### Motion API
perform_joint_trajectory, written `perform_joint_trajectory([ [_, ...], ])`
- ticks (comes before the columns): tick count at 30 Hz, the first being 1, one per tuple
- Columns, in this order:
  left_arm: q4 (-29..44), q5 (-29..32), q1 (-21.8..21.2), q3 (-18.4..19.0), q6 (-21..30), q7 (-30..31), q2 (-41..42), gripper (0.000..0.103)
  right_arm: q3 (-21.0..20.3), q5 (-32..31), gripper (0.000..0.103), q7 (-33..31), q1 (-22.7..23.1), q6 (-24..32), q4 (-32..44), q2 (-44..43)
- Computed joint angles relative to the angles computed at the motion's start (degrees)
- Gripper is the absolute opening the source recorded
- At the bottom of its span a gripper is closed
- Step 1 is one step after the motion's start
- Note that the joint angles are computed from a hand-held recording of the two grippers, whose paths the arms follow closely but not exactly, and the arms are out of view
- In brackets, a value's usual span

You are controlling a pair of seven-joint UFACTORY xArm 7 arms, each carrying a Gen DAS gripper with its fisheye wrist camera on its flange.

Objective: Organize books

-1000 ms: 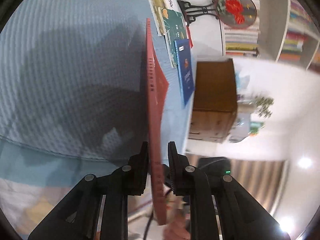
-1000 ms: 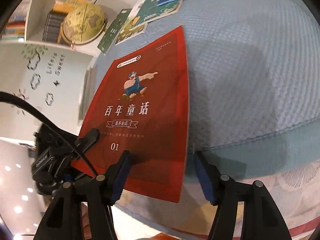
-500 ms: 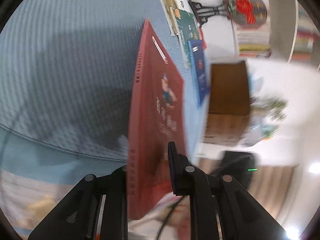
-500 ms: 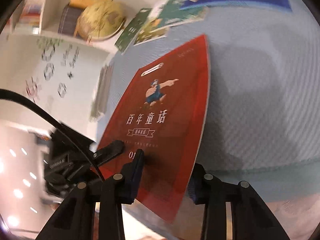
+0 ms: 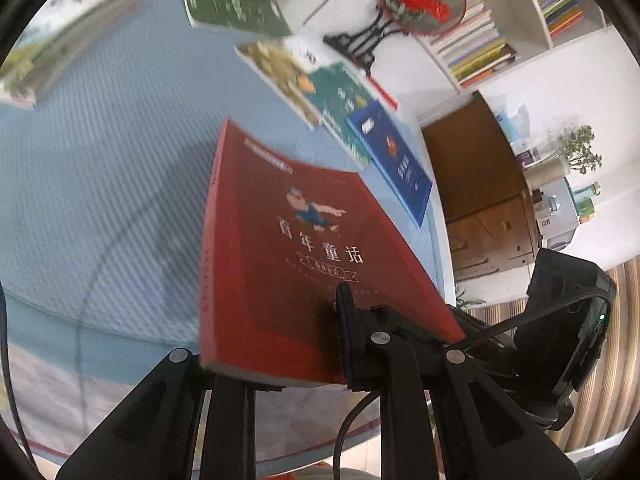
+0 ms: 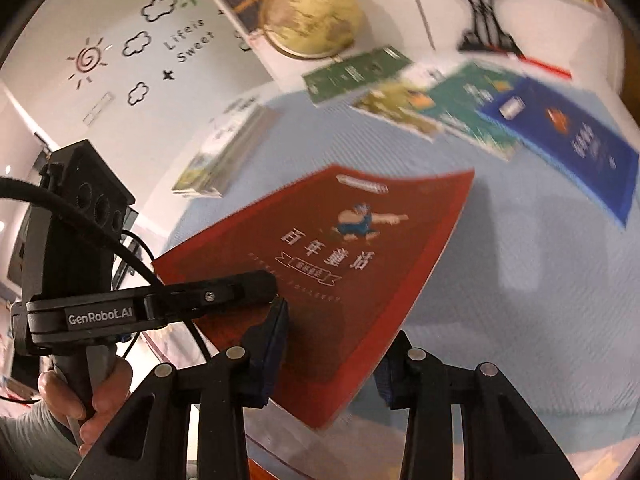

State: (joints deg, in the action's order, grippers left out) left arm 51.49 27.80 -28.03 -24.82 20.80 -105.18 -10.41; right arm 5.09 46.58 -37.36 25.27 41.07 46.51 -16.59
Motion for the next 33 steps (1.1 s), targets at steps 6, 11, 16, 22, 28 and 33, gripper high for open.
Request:
perform_joint_trajectory([
  [6, -10.6, -9.9, -2.1, 6.7, -0.2, 13.1, -15.1, 0.017, 5.5, -0.6, 0.037, 6.0, 3.7, -7.3, 7.5, 5.5],
  [11, -18.2, -15.6, -3.6, 13.9, 5.2, 25.5, -30.1, 0.017, 10.2, -4.5, 0.038, 14.0, 7.6, -12.9, 19.6, 15.9],
  [16, -24.9, -18.2, -1.4, 20.9, 10.9, 35.7, -42.9, 0.017, 13.2, -17.1, 0.038, 25.0, 11.3, -16.2, 33.5, 29.3],
  [22, -29.1, -20.3, 2.9, 28.1, 14.8, 46.9, -49.8, 0.017, 12.0, -32.0, 0.039, 38.7, 17.5, -12.6, 52.4, 44.7],
  [28, -31.5, -23.9, 5.1, 33.3, 13.0, 56.0, -50.6, 0.018, 10.5, -38.5, 0.039, 46.0, 20.5, -7.6, 63.2, 52.0],
  [33, -31.0, -26.3, 7.4, 35.0, 12.1, 61.8, -47.6, 0.023, 9.2, -40.5, 0.039, 50.4, 22.2, -3.8, 72.4, 58.2],
])
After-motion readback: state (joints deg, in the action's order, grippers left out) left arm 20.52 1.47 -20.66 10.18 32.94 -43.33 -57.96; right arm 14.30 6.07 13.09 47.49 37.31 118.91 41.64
